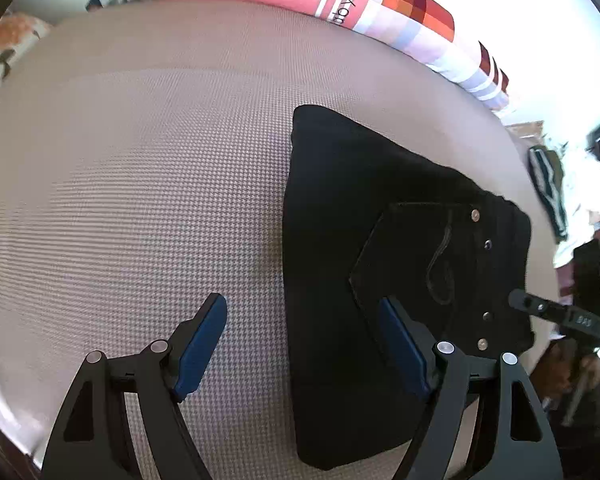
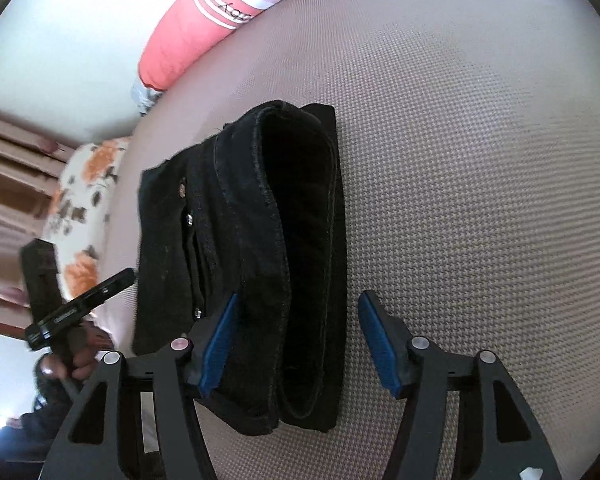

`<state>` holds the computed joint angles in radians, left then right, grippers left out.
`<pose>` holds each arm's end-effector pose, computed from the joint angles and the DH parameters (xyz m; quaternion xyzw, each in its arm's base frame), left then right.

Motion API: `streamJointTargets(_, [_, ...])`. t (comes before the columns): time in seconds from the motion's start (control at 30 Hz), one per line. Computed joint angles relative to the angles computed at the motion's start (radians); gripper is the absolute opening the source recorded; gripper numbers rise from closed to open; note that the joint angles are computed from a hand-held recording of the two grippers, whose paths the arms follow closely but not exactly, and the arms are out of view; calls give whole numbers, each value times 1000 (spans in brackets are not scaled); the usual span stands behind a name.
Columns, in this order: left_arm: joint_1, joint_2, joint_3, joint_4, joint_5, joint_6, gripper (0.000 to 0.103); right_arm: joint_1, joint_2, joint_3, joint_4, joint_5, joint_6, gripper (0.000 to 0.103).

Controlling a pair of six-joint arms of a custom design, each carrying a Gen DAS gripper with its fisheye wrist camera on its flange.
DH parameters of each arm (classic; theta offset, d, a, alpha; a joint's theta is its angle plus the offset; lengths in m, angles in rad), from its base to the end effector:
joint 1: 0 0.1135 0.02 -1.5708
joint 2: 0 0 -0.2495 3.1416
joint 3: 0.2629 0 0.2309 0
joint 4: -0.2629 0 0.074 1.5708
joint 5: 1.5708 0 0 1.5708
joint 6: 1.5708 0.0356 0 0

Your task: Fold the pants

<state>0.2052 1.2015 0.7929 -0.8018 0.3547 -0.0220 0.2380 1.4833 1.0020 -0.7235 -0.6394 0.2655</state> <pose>0.1947 0.0279 0.2122 -0.0783 0.9657 -0.1567 0.1916 0.2480 0.0820 0.2162 -0.0443 0.9342 0.3423 0.0903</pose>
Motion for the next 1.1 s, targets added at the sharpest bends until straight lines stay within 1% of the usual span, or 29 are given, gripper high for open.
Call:
streamJointTargets(0.1, [58,52,19,-15,82,38,78,-36,14,-8,4,-63,-42,58])
streamJointTargets(0.23, [104,135,40,-26,175,53,78,-96,55,-6,0,-152,-86,57])
streamJointTargets(0.3, [120,145,48,-29,209,64,78,-119,77,-5,-6,-190,-110,56])
streamJointTargets(0.33, [144,148,46,-44,229,91,78,-128,84,-7,-5,-207,-120,56])
streamJointTargets(0.43, [164,186,68,-55,265,117,78,-148,117,-3,9,-261,-136,55])
streamJointTargets(0.47, [158,206,81,-51,276,115,78,-162,135,3,3,-276,-155,54])
streamJointTargets(0.53, [183,210,77,-74,303,161,78,-168,165,17,4,-301,-163,50])
streamJointTargets(0.63, [184,239,94,-79,336,182,78,-177,213,49,-34,-338,-216,49])
streamJointTargets(0.7, [187,260,103,-100,372,215,78,-180,244,77,-72,-355,-264,48])
streamJointTargets(0.73, [186,273,110,-110,388,232,74,-181,259,90,-86,-364,-279,47])
streamJointTargets(0.77, [172,295,116,-106,411,226,74,-177,276,103,-101,-377,-293,47])
streamJointTargets(0.83, [169,298,120,-107,416,236,74,-166,304,128,-115,-392,-309,46])
streamJointTargets(0.9, [185,307,136,-137,430,271,73,-145,332,162,-126,-396,-321,45])
streamJointTargets(0.93, [206,311,141,-152,440,284,72,-131,347,178,-129,-398,-325,44])
streamJointTargets(0.97, [241,307,138,-186,446,324,70,-131,353,183,-129,-400,-329,43])
streamJointTargets(1.0, [247,310,144,-188,445,313,68,-123,349,179,-111,-401,-310,42])
streamJointTargets(1.03, [263,308,145,-193,439,318,62,-110,350,178,-82,-398,-276,41])
streamJointTargets(1.07, [266,295,143,-186,424,299,55,-105,340,161,-44,-394,-244,40])
streamJointTargets(1.1, [269,283,139,-178,406,290,51,-98,323,138,7,-388,-196,39])
